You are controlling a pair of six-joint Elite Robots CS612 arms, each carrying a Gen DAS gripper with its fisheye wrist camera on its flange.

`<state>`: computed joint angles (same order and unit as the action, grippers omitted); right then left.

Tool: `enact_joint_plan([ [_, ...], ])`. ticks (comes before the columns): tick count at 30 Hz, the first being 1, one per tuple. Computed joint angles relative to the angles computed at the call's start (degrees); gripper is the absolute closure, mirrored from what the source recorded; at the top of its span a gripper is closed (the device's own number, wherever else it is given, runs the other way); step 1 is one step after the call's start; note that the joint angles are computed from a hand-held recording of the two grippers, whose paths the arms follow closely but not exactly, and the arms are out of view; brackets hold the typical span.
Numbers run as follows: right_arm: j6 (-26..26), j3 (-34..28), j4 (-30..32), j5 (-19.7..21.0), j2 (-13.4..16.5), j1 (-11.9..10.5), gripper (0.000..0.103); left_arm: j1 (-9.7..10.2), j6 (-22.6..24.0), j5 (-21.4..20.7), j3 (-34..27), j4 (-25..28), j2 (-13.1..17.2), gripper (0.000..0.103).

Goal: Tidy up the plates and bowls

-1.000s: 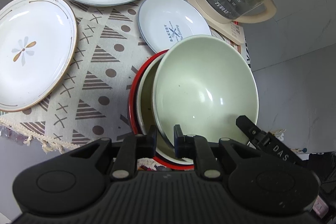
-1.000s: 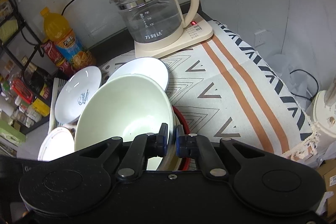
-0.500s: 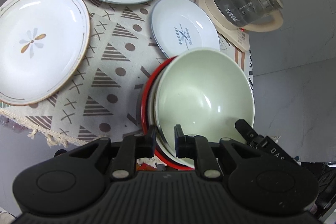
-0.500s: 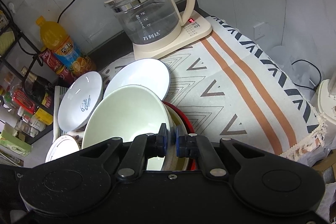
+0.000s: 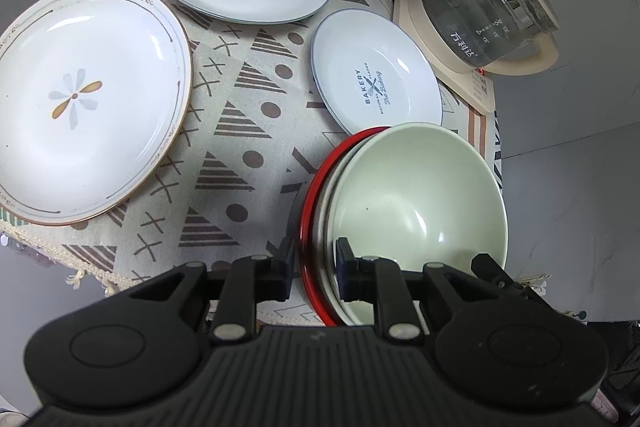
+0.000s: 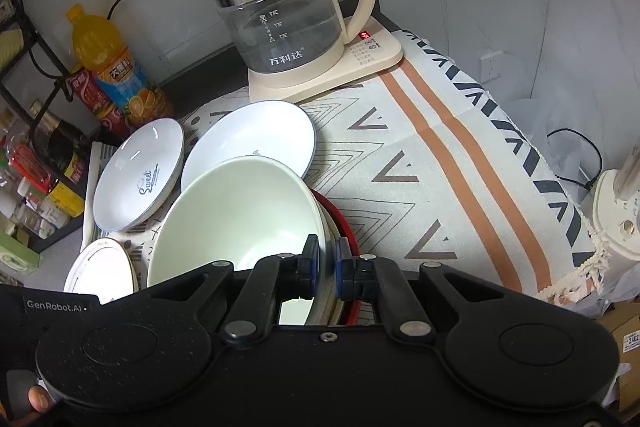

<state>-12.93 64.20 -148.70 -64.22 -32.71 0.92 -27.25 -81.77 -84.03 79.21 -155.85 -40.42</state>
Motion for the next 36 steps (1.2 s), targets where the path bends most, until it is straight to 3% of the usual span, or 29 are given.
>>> enact_joint_plan([
  [2,-0.72,-0.03,-0.28,-0.27,0.01,0.04,0.09,-0.02,0.13,0.12,-0.13,0.38,-0.02,0.085],
  [9,-1.77,0.05,-3.89,0.9,0.07,-0.04,0.09,-0.14,0.7,1.14,-0.46,1.62,-0.19,0.085],
  [13,-2.74,-0.5,-4.37,1.13,0.55,-0.03,0.099,-0.19,0.74,1.49,-0.09,1.09,-0.38,0.085],
  [21,-2.67,0.08,-2.39,-0.68,0.18,0.17,0.098,-0.56,1.85,3.41,0.93,0.92,-1.36,0.078],
  [24,-2.31,1.1,-2.22,-0.62,-0.65,0.18,0.088,-0.84,2.35,4.67,1.57,1.64,-2.1,0.072],
  [26,-3.2,2.04,-2.97,-0.26,-1.29,0.23,0.074,-1.06,2.6,5.77,2.3,1.95,-2.69,0.062],
  [29,-4.23,3.64,-3.96,0.04,-2.36,0.34,0.059,-1.45,2.94,7.49,3.64,1.56,-3.53,0.054],
  [36,-5.36,7.32,-4.03,1.79,-4.57,0.69,0.034,-2.4,2.11,10.48,7.31,1.97,-5.78,0.032],
])
